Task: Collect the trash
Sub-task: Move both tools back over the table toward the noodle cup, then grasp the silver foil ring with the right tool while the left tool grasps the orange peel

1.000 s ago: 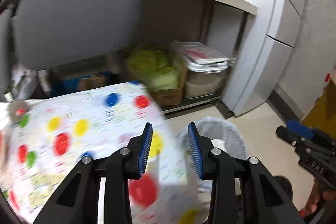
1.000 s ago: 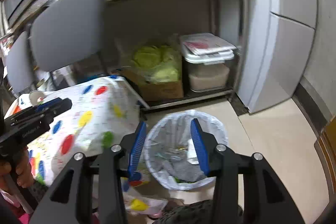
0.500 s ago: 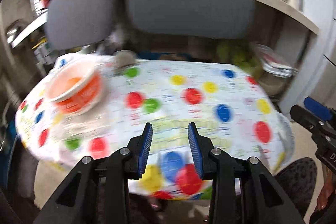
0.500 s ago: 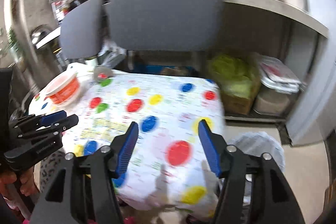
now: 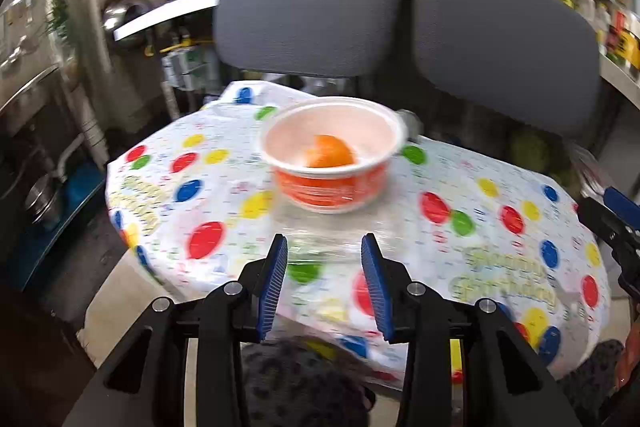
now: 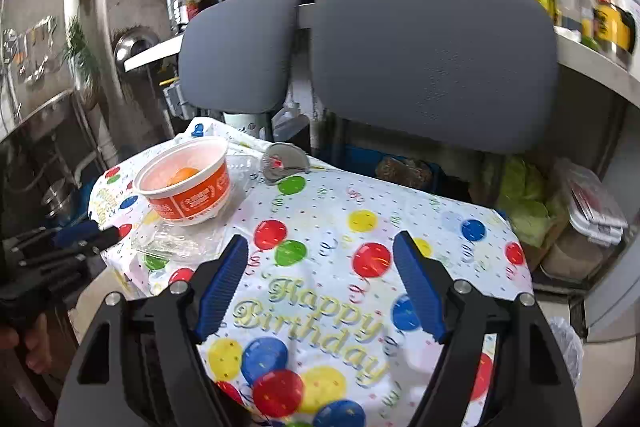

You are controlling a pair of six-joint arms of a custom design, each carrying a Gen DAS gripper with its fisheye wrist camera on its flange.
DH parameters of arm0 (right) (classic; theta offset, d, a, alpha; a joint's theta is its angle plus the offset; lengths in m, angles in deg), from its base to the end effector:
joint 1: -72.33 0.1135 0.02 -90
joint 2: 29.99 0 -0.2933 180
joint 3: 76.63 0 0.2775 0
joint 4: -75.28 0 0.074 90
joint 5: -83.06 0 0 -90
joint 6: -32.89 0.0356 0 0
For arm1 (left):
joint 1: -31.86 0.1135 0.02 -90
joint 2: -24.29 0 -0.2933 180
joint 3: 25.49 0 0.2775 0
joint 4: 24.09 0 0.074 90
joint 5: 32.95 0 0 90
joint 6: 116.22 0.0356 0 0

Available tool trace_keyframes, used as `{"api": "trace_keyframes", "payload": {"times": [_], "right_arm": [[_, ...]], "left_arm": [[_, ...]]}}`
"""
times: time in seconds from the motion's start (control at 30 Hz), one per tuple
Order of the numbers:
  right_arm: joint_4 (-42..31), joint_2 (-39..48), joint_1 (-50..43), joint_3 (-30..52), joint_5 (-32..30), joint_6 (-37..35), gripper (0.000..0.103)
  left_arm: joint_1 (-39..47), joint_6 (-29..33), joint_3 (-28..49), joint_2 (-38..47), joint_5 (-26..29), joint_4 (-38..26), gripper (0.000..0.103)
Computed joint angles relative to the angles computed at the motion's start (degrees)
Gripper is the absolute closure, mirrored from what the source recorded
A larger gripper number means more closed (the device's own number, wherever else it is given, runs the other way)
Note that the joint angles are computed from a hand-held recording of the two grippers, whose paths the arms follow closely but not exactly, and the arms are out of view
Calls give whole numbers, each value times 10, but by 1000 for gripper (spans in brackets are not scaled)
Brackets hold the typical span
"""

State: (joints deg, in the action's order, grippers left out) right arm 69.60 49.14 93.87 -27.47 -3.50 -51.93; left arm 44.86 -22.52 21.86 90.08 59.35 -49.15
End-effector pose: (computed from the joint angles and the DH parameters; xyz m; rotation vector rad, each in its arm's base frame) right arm 0.2743 0.1060 0.1991 -0.2792 2.1808 0.1966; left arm 0.2366 0.0531 0.2178 -0.1690 2.3252 0.0991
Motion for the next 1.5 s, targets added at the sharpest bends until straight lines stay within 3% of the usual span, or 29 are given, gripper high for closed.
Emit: {"api": "trace_keyframes", "payload": {"times": [0.23, 0.63, 0.87, 1.17, 1.5], "right_arm": [[9, 52, 30, 32, 1, 11, 29], [-9, 56, 37, 52, -8, -13, 30], [1, 142, 35, 121, -15, -43, 44], [-36, 315, 18, 301, -43, -52, 48], [-149, 487, 21, 534, -51, -48, 64]], "left_arm": [[56, 14, 11, 21, 18, 7, 62], [46, 9, 28, 27, 28, -5, 56], [65, 1, 55, 76, 30, 28, 56], [60, -11, 126, 169, 19, 67, 56], [66, -9, 184, 240, 21, 84, 56]]}}
